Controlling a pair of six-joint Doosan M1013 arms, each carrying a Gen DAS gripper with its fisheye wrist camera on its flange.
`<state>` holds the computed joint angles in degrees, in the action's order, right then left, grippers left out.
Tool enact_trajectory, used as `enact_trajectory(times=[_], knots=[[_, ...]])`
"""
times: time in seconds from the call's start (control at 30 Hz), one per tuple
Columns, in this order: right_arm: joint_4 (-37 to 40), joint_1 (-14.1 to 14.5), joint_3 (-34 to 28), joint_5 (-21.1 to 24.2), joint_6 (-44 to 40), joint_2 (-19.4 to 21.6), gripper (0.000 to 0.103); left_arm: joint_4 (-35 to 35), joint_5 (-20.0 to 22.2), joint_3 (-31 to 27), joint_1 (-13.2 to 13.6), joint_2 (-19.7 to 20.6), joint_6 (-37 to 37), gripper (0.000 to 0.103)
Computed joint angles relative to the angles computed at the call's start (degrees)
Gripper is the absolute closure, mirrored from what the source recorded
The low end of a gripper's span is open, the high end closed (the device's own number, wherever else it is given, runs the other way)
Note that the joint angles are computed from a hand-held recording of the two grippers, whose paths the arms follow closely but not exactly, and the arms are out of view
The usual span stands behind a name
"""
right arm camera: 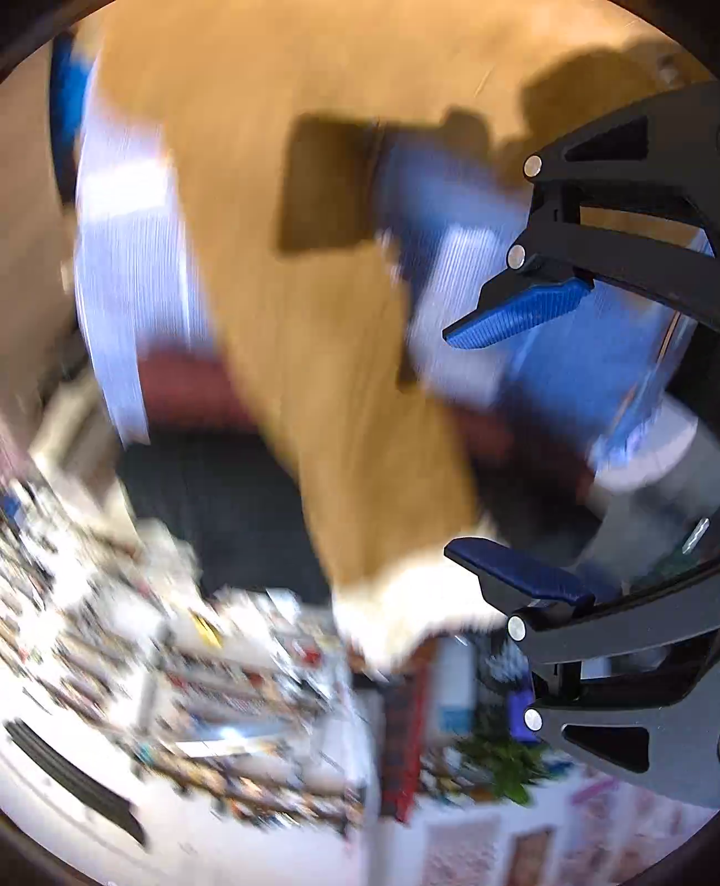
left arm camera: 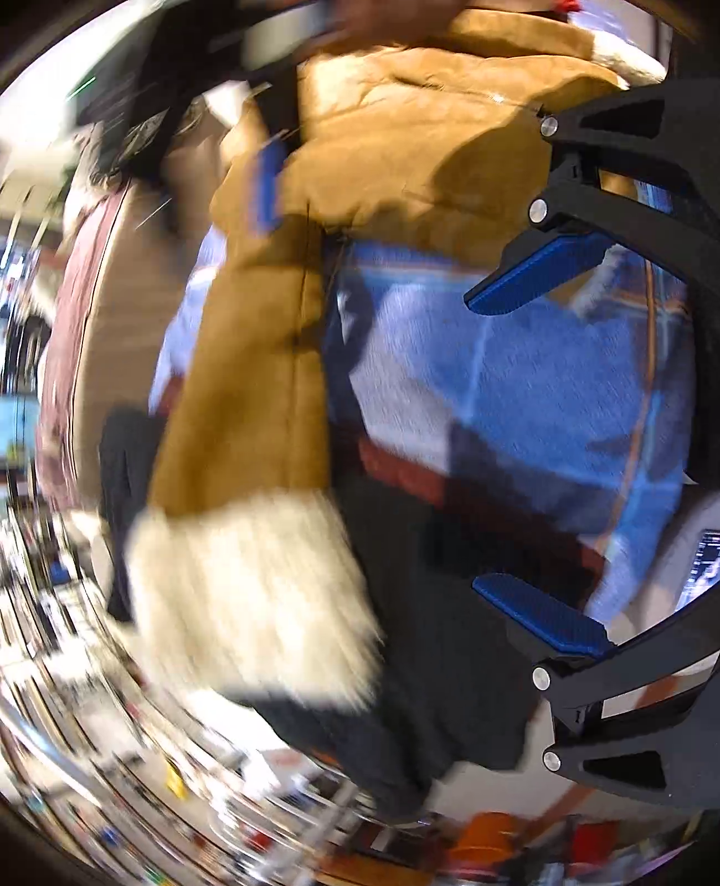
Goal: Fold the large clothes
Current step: 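Lay the jacket flat, back up, and spread it with both grippers, then grasp the fleece cuff with the right gripper and lift the sleeve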
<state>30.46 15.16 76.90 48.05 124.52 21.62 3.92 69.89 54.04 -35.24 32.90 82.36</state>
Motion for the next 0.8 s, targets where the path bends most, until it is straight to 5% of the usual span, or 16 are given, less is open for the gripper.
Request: enact_trajectory(times=[0.13,0.23,0.47,0.63,0.8], knots=[[-14.66,-1.59,15.27,0.01,15.67,-12.23,0.032,-3.38,1.22,-4.01,-2.17,2.54,6.47,0.01],[-25.9,-1.85,24.5,4.8,29.69,-21.64,0.032,-4.94,2.28,-6.32,-4.32,4.11,11.12,0.01],[-41.77,5.75,34.37,26.33,49.84,-35.59,0.032,-5.98,4.72,-8.22,-9.23,5.91,18.7,0.01],[-36.35,10.32,39.27,28.51,53.93,-39.05,0.032,-6.06,5.67,-7.5,-11.44,5.64,22.57,0.01],[-32.03,14.01,39.15,28.27,53.59,-33.41,0.032,-5.68,6.4,-8.08,-12.43,6.05,22.9,0.01]])
